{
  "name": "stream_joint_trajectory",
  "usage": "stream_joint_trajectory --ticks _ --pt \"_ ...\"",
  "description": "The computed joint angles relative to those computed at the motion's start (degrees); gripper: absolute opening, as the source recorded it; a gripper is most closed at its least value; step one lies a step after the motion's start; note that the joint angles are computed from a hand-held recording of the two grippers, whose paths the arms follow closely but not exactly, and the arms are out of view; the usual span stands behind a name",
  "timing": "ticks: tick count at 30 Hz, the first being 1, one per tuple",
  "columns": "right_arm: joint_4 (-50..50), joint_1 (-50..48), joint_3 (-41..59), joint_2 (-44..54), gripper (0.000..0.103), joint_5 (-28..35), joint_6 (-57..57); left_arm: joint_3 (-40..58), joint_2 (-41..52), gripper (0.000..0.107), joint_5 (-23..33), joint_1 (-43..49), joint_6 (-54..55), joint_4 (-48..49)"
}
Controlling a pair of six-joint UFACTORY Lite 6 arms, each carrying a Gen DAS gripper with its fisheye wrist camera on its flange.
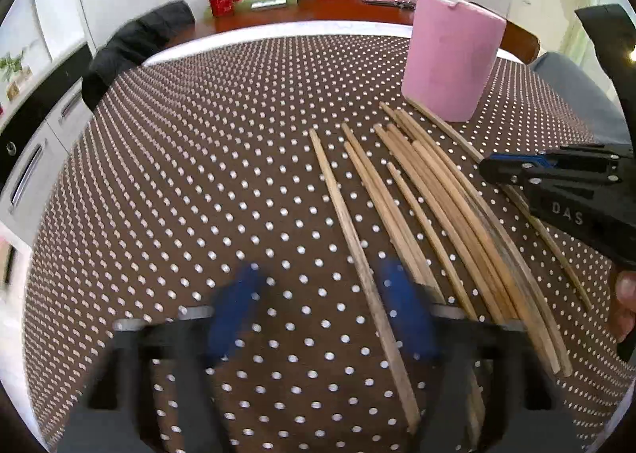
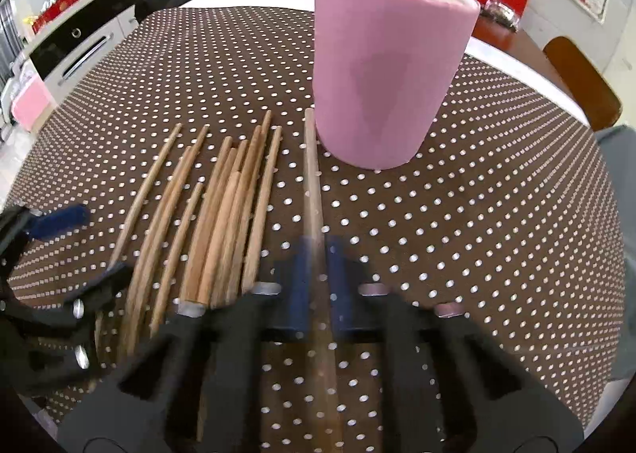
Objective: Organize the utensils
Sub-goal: 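Close the left gripper on one chopstick while the right gripper grasps another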
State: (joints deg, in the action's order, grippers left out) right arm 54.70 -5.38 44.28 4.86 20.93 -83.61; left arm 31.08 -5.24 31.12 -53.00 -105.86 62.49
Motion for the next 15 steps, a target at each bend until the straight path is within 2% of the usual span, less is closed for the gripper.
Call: stream_joint_trajectory --ticks 1,2,4,9,15 --pt "2.4 -1.4 0.7 0.9 0.007 2.4 -1.8 0.3 0.1 0.013 -0.6 0.4 0.9 -0.5" --pt "4.2 -3.5 0.8 1.0 0.006 5.3 -4.4 0.5 -0.1 0.007 -1.1 1.1 1.9 -1.1" --pt "5.7 -5.7 0.9 0.9 0.006 8.3 -6.7 -0.3 -1.3 0.006 -2.2 1.9 1.2 0.1" --pt "11.9 -14.6 -0.4 -1.4 0.006 19.0 -15.7 -5.2 -9.9 0.006 0.9 0.5 -4.4 3.4" --pt "16.1 -22.7 0.4 -5.0 0.006 32.9 -19.4 -5.0 -18.0 0.006 8.5 -3.9 -10.7 9.5"
